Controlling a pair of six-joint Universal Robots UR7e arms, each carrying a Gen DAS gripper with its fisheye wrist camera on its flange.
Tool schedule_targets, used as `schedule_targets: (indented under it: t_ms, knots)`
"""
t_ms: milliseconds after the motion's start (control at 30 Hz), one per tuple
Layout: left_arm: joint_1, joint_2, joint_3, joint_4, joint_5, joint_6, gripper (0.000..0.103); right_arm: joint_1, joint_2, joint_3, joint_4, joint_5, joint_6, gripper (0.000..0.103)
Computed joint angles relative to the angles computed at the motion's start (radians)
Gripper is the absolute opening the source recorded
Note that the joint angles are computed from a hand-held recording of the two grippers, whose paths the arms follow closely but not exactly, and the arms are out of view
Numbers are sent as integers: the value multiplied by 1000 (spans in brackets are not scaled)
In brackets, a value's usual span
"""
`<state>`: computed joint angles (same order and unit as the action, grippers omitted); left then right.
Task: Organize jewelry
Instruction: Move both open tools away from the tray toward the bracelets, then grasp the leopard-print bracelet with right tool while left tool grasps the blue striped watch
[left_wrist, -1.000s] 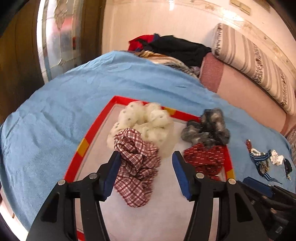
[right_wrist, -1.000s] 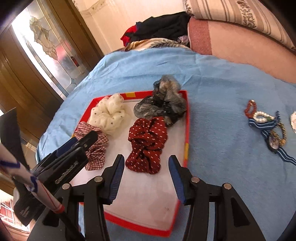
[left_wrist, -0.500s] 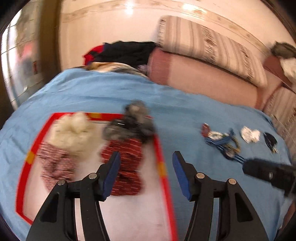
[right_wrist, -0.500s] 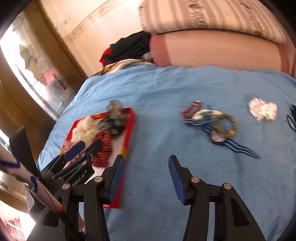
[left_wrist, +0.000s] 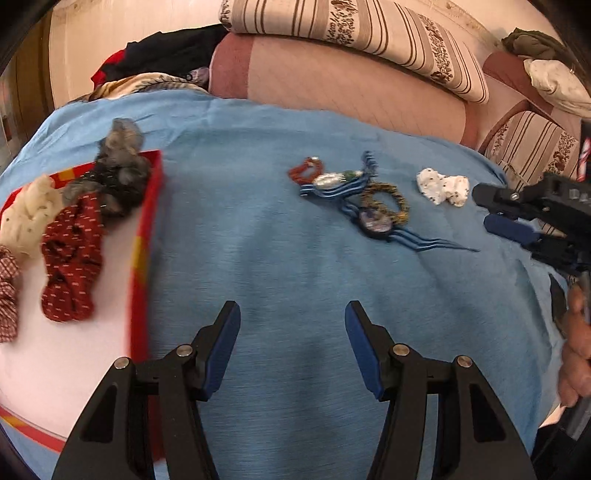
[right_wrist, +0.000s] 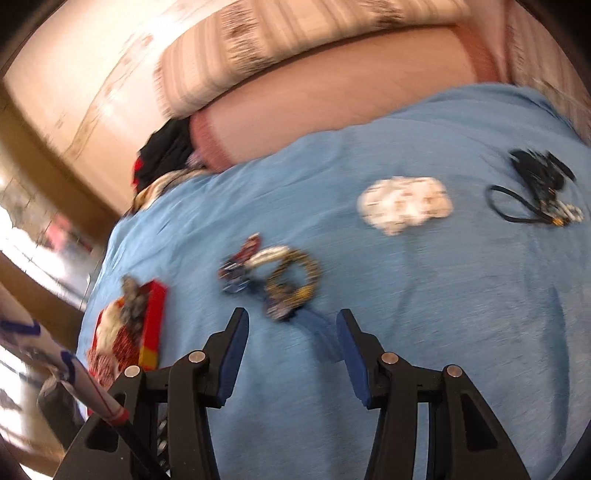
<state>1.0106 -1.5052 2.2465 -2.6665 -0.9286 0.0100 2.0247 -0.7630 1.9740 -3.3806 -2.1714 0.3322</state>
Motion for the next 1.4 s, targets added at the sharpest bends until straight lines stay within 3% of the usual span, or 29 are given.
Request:
schedule_targets:
  t_ms: [133, 233, 367, 467, 700, 767, 867, 933, 1133, 1267, 1400]
  knots:
    - [-67, 43, -1, -20, 5, -58, 59, -46, -55, 48, -22, 0, 12, 49]
    - [-77, 70, -19, 15, -26, -59, 68, -77, -80, 65, -29, 24, -5, 41]
    - [-43, 96, -22, 25, 2, 1, 68, -108, -76, 51, -7, 73, -26, 35]
    - [17, 113, -36, 3, -29, 7, 68, -121, -45, 7, 31, 112, -40, 35]
    - [37, 135, -50, -56, -37, 64, 68, -109, 58, -151, 191, 105, -123, 30]
    - [42, 132, -53, -53, -47, 64, 68, -108, 85, -185, 220, 79, -134, 28]
    - [45, 131, -63, -35, -58, 71, 68, -114, 108, -203, 236, 55, -126, 10]
    - [51, 132, -71, -27, -66, 73, 68, -119, 91, -181, 224, 66, -104, 6]
    - [58, 130, -84, -11, -80, 62, 68, -83, -12, -73, 221, -19, -47, 6]
    - [61, 133, -87, -16, -86, 74, 68, -65, -57, -26, 283, -105, 14, 6]
    - [75, 146, -115, 0, -136, 84, 68, -79, -73, -12, 319, -107, 54, 6]
